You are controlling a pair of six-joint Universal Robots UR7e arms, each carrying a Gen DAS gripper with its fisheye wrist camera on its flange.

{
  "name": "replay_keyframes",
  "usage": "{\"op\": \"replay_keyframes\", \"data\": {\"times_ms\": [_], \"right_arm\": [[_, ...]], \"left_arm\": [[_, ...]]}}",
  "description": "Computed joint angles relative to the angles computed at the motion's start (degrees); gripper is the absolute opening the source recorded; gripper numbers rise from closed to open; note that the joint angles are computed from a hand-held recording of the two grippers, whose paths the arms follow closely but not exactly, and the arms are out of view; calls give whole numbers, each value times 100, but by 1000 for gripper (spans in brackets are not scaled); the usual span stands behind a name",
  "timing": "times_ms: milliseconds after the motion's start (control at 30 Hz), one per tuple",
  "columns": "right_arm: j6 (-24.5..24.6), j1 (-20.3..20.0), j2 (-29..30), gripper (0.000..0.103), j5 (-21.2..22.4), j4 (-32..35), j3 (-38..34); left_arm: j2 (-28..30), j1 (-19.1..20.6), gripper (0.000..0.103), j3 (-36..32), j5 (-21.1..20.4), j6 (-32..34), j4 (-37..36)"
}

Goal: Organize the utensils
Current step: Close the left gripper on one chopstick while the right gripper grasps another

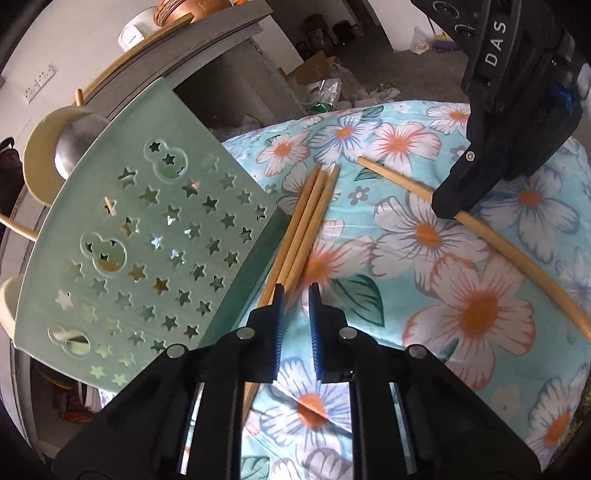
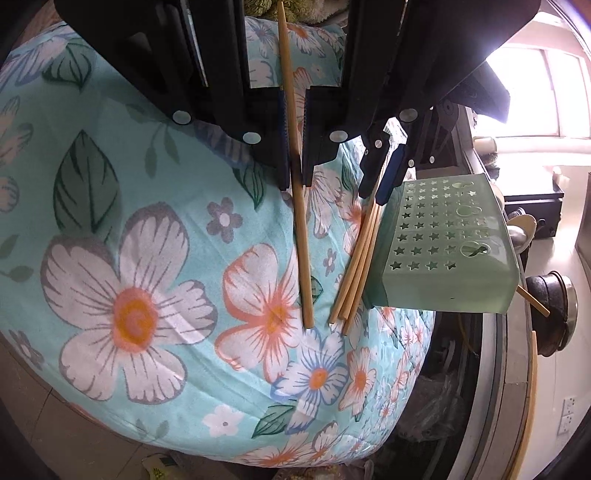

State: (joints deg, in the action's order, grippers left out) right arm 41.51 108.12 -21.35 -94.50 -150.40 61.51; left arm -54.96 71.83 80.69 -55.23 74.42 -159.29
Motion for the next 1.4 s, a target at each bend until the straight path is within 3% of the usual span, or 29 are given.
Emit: {"op": "replay_keyframes", "data": {"times_ms": [333, 600, 767, 933, 1067, 1267, 1333, 1400], "right_arm": [[6, -6, 36, 7, 48, -30, -29], [-3, -3, 20, 7, 45, -67, 14], [-21, 8, 24, 7, 2, -41, -3], [-62, 50, 51, 7, -111, 52, -91], [-152, 87, 105, 7, -205, 233, -250], [-352, 148, 209, 9, -356, 604, -627], [-404, 161, 239, 16, -418, 640, -726], [-461, 159, 274, 17, -455, 679, -827]], "left_arm": [[367, -10, 10, 97, 162, 1419, -1217], [183, -23, 7, 269, 150, 1312, -1098], [-109, -81, 7, 266, 249, 437, -117], [-394, -60, 7, -287, 157, -1516, 2234], [-428, 48, 7, -895, -227, -2770, 3768], [-287, 199, 19, -1604, -987, -3585, 4692], [-167, 238, 20, -1887, -1201, -3726, 4953], [-35, 243, 20, -2082, -1261, -3788, 5057]]}}
